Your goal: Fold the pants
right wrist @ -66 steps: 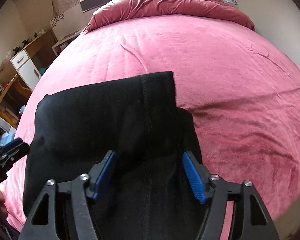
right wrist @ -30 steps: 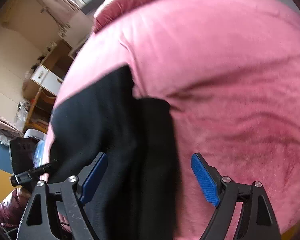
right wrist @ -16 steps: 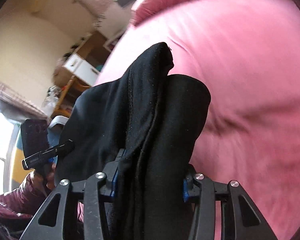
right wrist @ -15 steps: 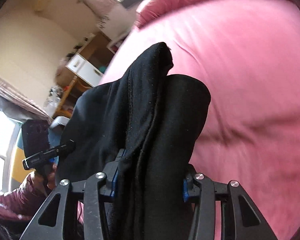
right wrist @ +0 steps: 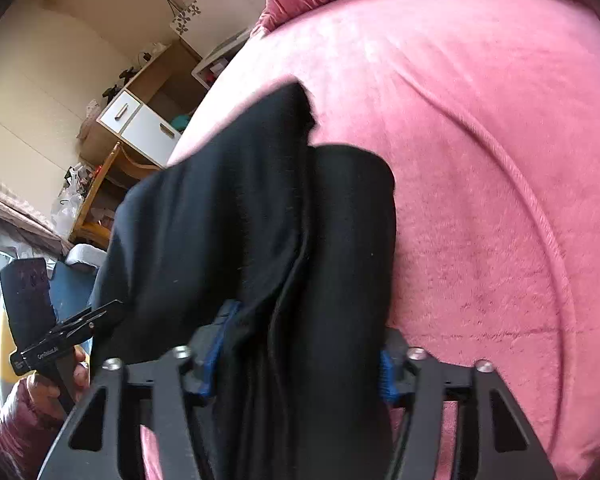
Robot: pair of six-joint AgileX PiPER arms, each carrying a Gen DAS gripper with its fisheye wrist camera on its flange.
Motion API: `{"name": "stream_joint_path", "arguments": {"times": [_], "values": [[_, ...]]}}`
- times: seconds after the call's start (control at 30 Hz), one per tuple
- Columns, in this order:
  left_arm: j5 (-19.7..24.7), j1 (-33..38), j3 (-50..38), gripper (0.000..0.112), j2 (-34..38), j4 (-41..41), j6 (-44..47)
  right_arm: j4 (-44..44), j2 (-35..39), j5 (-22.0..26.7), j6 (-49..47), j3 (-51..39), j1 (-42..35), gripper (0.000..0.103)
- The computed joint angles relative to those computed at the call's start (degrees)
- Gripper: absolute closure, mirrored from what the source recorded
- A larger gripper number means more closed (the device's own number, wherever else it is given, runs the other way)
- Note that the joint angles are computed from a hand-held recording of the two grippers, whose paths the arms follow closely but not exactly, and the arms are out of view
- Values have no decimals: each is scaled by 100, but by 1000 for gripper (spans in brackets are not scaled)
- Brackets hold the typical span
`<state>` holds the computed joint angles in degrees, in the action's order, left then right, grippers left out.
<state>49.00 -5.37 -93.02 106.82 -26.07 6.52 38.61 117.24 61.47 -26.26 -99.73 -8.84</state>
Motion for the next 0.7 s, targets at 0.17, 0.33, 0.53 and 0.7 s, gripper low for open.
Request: {"name": "stream_joint_path", "arguments": {"times": [0.17, 0.33, 0.53, 0.7], "values": [[-663, -391, 1075, 32, -968, 1375, -1370, -293, -1018, -796, 22, 1195, 19, 28], [-903, -1093, 1859, 32, -1813, 3194, -3308, -1458, -2430, -1652, 694, 2377, 466, 25], [-409, -1955, 2338, 32, -2539, 4922, -4918, -2618, -3616, -1959, 1696, 3332, 1144, 23], [-82, -2582, 2658, 32, -3025, 5622, -5712, -3543, -4346, -2154, 2823, 4028, 1747, 22]]}}
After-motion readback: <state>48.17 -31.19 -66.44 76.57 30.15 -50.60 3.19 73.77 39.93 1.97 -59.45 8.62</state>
